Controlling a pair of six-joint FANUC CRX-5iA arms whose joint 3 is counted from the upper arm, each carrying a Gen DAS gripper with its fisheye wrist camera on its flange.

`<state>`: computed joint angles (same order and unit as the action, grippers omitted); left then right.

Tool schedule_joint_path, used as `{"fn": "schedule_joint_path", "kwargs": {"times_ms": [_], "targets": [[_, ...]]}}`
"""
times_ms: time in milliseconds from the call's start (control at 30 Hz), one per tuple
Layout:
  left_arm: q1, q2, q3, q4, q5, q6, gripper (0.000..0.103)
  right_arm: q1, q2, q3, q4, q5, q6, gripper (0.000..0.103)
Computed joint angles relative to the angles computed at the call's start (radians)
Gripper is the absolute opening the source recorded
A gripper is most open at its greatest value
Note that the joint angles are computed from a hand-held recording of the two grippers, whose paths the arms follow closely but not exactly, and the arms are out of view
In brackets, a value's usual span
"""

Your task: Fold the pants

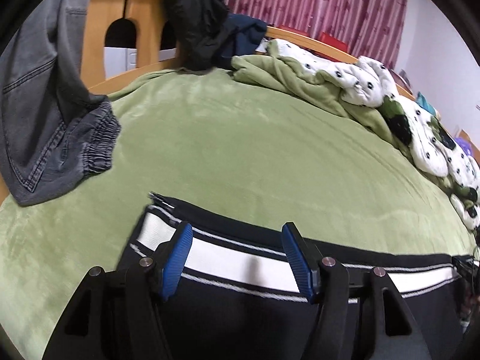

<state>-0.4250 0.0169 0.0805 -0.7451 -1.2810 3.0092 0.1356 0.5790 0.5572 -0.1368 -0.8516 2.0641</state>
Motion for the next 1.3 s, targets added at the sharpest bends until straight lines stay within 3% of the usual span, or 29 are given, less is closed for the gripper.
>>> {"fn": "schedule_joint_path", "kwargs": {"times_ms": [133,233,367,433,467,567,700,767,800,867,1100,1200,1300], "targets": [[-0.054,0.018,0.031,0.013,0.026,-0.053,0.060,0.009,-0.048,-0.064,0.063,0.044,-0.066,0.031],[-0.112,0.037,0.053,0.032,0.062,-0.089,0.060,-0.026,-0.122,-0.099,-0.018,-0.008,-0.053,0.046],[-0.164,0.068,0.064,0.117,0.199,-0.137,0.060,-0.089,-0.261,-0.220,-0.138,-0.002,0.020,0.055],[-0.200,0.110,0.093,0.136,0.203,-0.191,0.060,-0.101,-0.319,-0.283,-0.138,0.006,0.041,0.058],[-0.223,0.138,0.118,0.132,0.175,-0.212,0.060,-0.104,-0.341,-0.305,-0.130,0.002,0.051,0.058],[-0.326,0.266,0.242,0.041,-0.065,-0.227,0.060,-0.111,-0.397,-0.356,-0.095,-0.047,0.024,0.058],[-0.413,0.309,0.277,-0.068,-0.241,-0.248,0.062,-0.168,-0.435,-0.341,-0.221,-0.155,0.038,0.058],[-0.429,0.286,0.257,-0.086,-0.309,-0.202,0.064,-0.174,-0.456,-0.352,-0.248,-0.168,0.019,0.058],[-0.427,0.258,0.224,-0.077,-0.309,-0.164,0.075,-0.171,-0.462,-0.354,-0.255,-0.176,0.006,0.058],[-0.411,0.181,0.134,-0.041,-0.283,-0.049,0.083,-0.157,-0.465,-0.351,-0.265,-0.193,-0.017,0.058],[-0.406,0.015,-0.031,-0.023,-0.381,0.233,0.081,-0.079,-0.478,-0.371,-0.243,-0.181,-0.092,0.058],[-0.385,-0.076,-0.125,0.017,-0.301,0.359,0.079,-0.091,-0.469,-0.339,-0.304,-0.235,-0.087,0.058],[-0.366,-0.118,-0.160,0.033,-0.252,0.410,0.078,-0.087,-0.486,-0.349,-0.322,-0.234,-0.060,0.058]]}}
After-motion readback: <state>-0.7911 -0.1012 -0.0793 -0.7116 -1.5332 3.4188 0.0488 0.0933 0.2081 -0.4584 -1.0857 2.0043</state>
